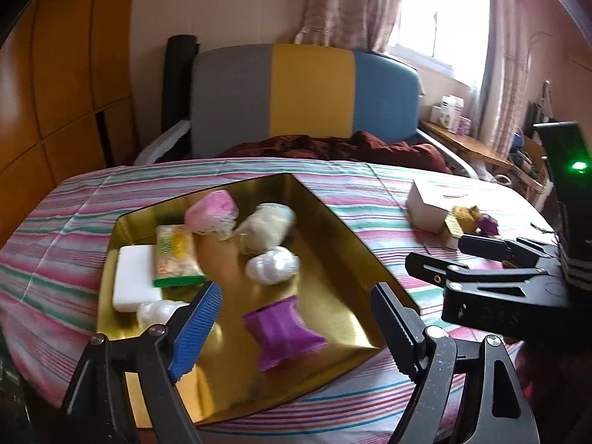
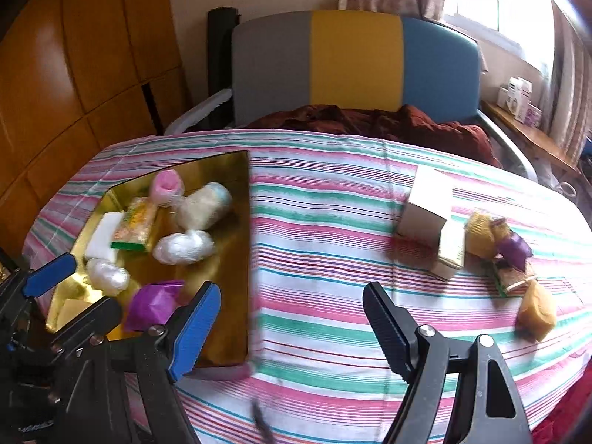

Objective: Organize objects
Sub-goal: 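Move both open grippers back toward the remaining pile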

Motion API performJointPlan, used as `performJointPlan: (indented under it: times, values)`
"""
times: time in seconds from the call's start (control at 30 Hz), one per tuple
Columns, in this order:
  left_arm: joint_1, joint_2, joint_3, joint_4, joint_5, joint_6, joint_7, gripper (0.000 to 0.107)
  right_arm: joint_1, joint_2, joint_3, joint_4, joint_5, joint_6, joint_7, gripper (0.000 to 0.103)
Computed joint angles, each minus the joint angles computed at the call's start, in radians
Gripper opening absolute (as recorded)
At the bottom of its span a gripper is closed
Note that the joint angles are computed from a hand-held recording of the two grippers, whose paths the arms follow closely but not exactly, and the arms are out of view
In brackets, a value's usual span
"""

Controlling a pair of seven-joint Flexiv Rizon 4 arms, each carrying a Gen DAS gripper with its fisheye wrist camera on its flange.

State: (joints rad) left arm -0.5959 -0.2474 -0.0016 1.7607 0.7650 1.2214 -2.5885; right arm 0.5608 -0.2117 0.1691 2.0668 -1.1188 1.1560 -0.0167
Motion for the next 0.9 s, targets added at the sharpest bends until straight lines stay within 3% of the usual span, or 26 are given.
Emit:
performJointPlan:
  times: [0.2,0.5,0.73,0.9]
  values:
    - [0.012,-0.038,-0.031,-0.014,-0.093,0.049,0.126,0.086,-0.045,0.050,0.000,0.051,0.057,-0.042,-0.001,0.081]
    - [-0.026,-0.104,-0.035,-0.059,-0.249,0.102,0.343,0.086,-0.166,0.162,0.013,0.142,0.315,-0.140,-0.075,0.081]
    - [-0.055,-0.155,-0.035,-0.099,-0.371,0.112,0.481,0.086,-0.283,0.217,-0.010,0.187,0.400,-0.211,-0.009,0.081]
    - [-0.082,-0.198,-0.031,-0.163,-0.430,0.083,0.552,0.086,-0.348,0.214,-0.024,0.250,0.494,-0.022,0.052,0.081]
